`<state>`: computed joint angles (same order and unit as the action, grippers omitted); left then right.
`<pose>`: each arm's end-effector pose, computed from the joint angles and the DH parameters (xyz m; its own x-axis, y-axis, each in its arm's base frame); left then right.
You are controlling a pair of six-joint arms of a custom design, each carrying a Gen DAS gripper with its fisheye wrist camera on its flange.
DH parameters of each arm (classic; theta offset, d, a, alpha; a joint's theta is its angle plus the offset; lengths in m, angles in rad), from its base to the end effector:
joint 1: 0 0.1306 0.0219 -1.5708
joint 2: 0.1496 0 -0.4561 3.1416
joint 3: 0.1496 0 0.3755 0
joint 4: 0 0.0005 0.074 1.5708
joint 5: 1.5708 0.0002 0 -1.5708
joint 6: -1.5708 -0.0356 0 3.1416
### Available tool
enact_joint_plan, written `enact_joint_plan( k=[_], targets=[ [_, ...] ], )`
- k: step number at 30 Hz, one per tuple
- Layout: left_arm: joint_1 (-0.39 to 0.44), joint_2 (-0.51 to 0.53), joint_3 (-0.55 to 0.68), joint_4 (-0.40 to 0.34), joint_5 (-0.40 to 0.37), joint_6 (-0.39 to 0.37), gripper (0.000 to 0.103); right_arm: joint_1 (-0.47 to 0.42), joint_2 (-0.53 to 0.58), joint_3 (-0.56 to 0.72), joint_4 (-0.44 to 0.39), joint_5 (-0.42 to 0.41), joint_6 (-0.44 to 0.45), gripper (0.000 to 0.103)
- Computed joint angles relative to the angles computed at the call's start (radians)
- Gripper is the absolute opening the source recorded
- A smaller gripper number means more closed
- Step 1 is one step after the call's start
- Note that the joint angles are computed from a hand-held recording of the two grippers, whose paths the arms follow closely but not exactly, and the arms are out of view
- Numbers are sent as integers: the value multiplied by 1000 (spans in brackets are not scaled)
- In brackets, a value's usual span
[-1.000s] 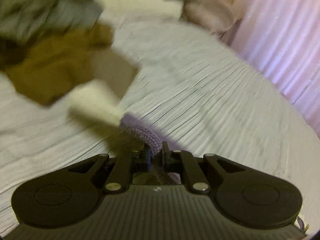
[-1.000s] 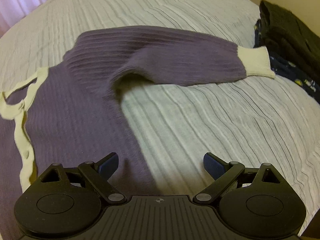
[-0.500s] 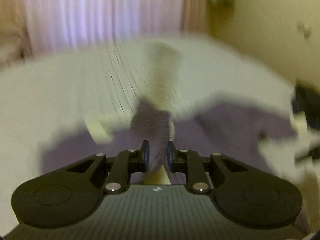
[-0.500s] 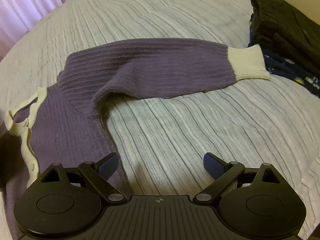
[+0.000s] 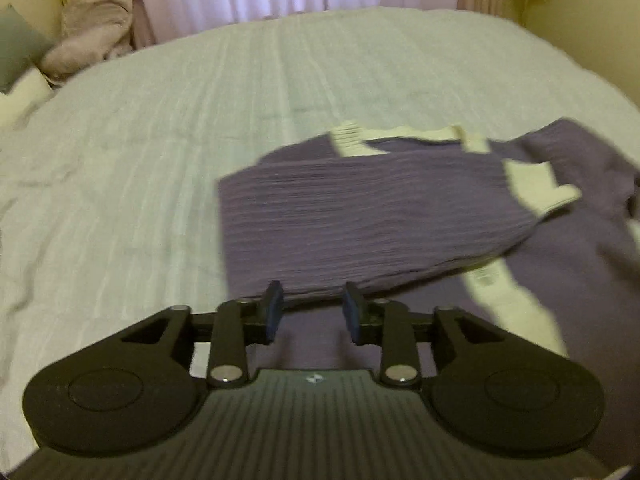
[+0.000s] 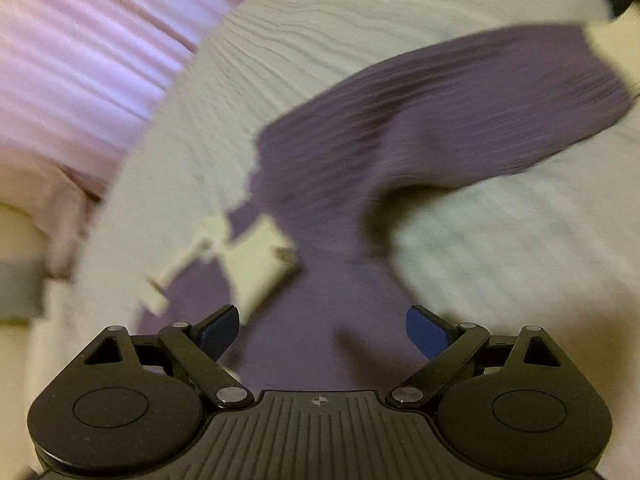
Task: Fold clothes
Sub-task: 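Lay the sleeve across the cardigan body with the left gripper while the right gripper pinches the placket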
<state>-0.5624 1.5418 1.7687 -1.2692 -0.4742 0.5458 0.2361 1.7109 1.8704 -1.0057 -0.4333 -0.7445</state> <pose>0.4278 -0.2510 0.5765 -0.7696 -0.0608 -0.6357 -0.1402 0.9873 0.0753 0.5734 0.1528 0.5476 -0.8626 0.4250 -0.2744 0.1382 0.7198 0.6803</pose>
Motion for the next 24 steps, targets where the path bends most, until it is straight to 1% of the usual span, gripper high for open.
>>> enact_joint_plan(
  k=[1, 2, 3, 5, 7, 8, 10, 12, 13, 14, 15, 16, 17, 18, 19, 21, 24],
  targets=[
    [19, -16, -21, 18, 38, 43, 30, 5, 13, -1, 28, -19, -38, 67],
    [39, -38, -51, 51, 91, 115, 31, 9, 27, 0, 54, -36, -75, 63],
    [59, -60, -83, 88, 140, 192, 32, 14, 41, 2, 80, -52, -112, 63],
    [96, -103, -159, 175, 215, 366, 37, 26, 67, 3, 109, -57, -166, 63],
    [134, -139, -240, 279, 264, 539, 38, 35, 88, 10, 124, -49, -188, 63],
    [146, -149, -272, 325, 272, 605, 38, 40, 98, 14, 131, -45, -198, 63],
    [169, -162, -326, 407, 280, 720, 39, 47, 116, 22, 148, -36, -211, 63],
    [191, -162, -365, 464, 302, 802, 39, 54, 129, 28, 167, -25, -217, 63],
    [200, -159, -377, 476, 317, 828, 33, 57, 136, 31, 177, -19, -219, 61],
    [208, -155, -386, 482, 327, 846, 19, 59, 144, 38, 181, -20, -215, 28],
    [210, -152, -390, 476, 324, 844, 12, 61, 155, 56, 159, -26, -197, 8],
    [210, -154, -394, 474, 320, 827, 8, 65, 161, 78, 121, -10, -167, 8],
    [210, -158, -398, 472, 316, 806, 7, 70, 149, 72, 128, 10, -141, 7],
    [208, -159, -393, 461, 310, 767, 7, 76, 136, 61, 141, 30, -115, 7],
    [204, -151, -378, 433, 306, 709, 6, 82, 122, 51, 154, 50, -89, 7],
    [197, -133, -345, 374, 296, 595, 6, 97, 111, 50, 132, 93, -34, 7],
    [193, -96, -263, 249, 292, 459, 5, 113, 139, 71, 43, 138, 12, 8]
  ],
)
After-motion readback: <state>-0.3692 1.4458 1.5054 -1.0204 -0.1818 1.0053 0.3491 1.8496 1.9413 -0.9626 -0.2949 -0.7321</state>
